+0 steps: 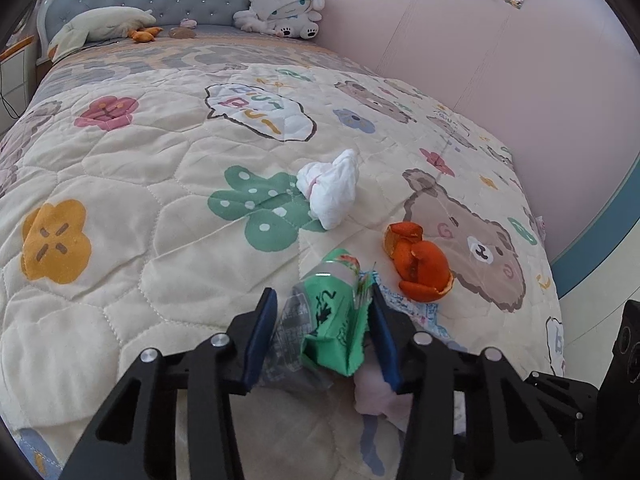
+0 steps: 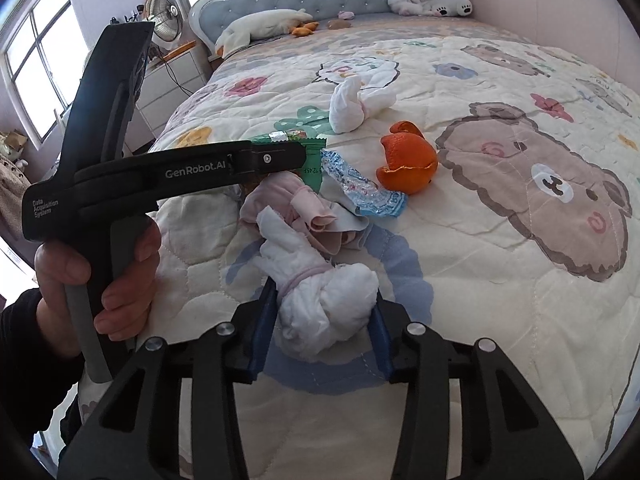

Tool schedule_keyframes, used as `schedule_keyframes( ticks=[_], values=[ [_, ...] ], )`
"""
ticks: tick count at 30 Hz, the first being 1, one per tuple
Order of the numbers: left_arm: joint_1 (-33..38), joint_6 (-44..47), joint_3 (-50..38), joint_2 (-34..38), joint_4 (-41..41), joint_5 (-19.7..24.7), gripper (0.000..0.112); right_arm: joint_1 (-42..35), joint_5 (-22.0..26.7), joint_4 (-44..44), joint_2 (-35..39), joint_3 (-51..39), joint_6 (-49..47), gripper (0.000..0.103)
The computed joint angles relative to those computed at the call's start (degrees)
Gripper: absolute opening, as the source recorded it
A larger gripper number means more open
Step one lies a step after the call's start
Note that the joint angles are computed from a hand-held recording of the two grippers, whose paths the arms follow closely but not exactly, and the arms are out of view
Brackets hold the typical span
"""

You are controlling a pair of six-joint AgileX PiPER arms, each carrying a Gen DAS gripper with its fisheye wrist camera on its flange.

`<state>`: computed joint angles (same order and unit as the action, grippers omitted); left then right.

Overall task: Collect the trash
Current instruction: 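Grasp the green snack wrapper with the left tool while the right tool grasps the white cloth bundle, then carry the green wrapper and white cloth in both tools over the yellow bin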

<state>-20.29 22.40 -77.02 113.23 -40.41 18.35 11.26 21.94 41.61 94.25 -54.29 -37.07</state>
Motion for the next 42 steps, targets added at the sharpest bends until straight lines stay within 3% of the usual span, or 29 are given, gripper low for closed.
schedule_keyframes(
  ticks=[5,20,36,42],
  values=[
    [0.41,4.99,1.42,-0.75,-5.52,-0.93,0.031,-0.10,0.42,1.02,-0.38,0.13,-1.16,0.035],
    [1.49,8.30,5.93,-6.42,-10.37,-3.07,0.028,-0.49,0.34,-2.15,-6.99,3.76,2.45,0.034],
    [1.64,-2.60,15.76,-18.28,-0.70,-5.91,0.028,-3.87,3.47,-8.54,-21.41,10.42,9.37,0.034],
    [0.28,-14.77,19.82,-24.16,10.91,-6.96,0.028,-4.86,5.42,-10.80,-27.14,11.81,12.08,0.034]
  ],
)
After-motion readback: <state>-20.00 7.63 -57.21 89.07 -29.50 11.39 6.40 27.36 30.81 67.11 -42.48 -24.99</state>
